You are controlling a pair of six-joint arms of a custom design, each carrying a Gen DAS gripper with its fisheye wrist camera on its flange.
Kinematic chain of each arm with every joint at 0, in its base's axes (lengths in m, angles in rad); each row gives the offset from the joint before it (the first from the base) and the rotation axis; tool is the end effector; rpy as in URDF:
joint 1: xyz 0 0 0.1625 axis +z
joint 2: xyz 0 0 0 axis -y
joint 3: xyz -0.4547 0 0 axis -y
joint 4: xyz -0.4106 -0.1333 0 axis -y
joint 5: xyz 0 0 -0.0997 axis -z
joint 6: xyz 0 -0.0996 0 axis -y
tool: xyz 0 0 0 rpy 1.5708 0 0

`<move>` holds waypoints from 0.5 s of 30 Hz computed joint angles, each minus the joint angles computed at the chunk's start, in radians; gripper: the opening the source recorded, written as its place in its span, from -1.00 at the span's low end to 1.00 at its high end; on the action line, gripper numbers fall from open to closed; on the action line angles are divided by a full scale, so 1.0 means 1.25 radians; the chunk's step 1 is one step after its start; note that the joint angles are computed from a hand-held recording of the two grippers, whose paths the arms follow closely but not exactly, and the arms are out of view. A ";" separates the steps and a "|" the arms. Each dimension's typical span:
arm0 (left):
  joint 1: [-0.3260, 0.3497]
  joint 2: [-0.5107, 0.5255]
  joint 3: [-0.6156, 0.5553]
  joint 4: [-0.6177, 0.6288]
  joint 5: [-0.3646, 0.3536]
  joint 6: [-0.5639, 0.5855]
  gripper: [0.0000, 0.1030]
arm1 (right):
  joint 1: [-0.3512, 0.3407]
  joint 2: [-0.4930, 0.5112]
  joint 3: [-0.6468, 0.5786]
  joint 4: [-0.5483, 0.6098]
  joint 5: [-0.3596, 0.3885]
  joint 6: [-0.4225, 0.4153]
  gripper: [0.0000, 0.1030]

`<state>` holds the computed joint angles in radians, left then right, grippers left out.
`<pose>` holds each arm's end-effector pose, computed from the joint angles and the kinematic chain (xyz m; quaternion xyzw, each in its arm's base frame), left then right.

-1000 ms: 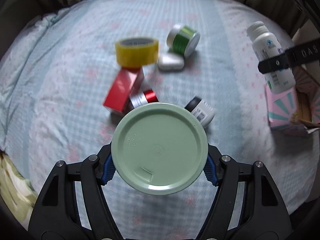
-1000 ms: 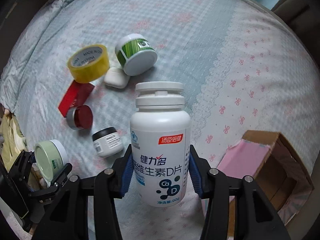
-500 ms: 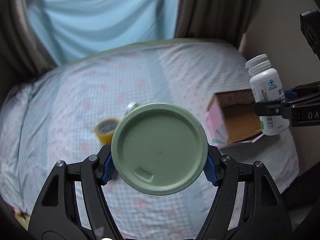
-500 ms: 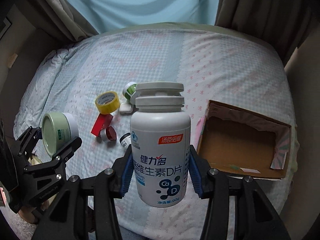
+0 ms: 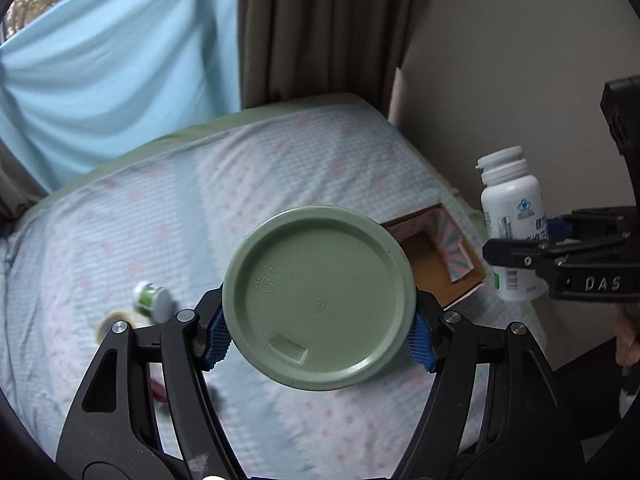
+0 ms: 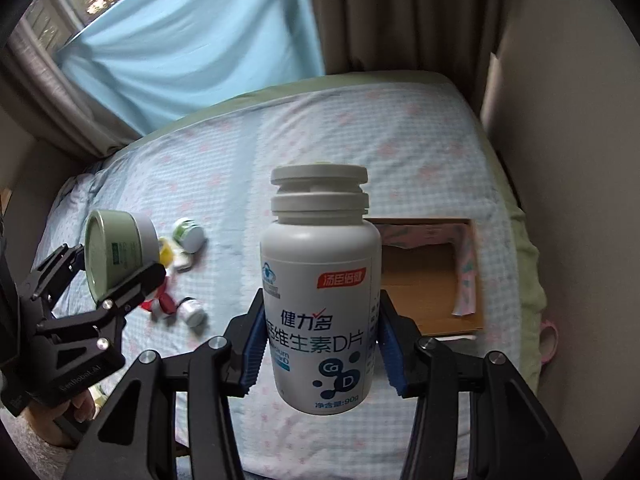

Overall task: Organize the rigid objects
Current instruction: 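Carry the green jar and vitamin bottle into the pink box, both tools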

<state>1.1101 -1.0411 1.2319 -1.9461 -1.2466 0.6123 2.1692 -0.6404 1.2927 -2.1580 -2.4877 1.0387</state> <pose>-0.1848 -0.7436 0.4025 0.4895 0.8522 -0.0785 0.1671 0.4878 -0.6192 0.1180 -0.1817 -0.8778 0.3030 0.3235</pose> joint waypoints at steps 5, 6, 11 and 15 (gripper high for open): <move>-0.032 0.033 0.057 -0.025 0.022 -0.038 0.31 | -0.050 -0.091 0.148 -0.079 0.030 -0.014 -0.11; -0.036 0.045 0.066 -0.030 0.033 -0.045 0.31 | -0.061 -0.104 0.171 -0.097 0.040 -0.023 -0.11; -0.041 0.105 0.099 -0.042 0.087 -0.092 0.31 | -0.141 -0.147 0.283 -0.242 0.129 -0.122 -0.11; -0.029 0.159 0.102 -0.035 0.146 -0.121 0.31 | -0.203 -0.141 0.327 -0.316 0.194 -0.175 -0.11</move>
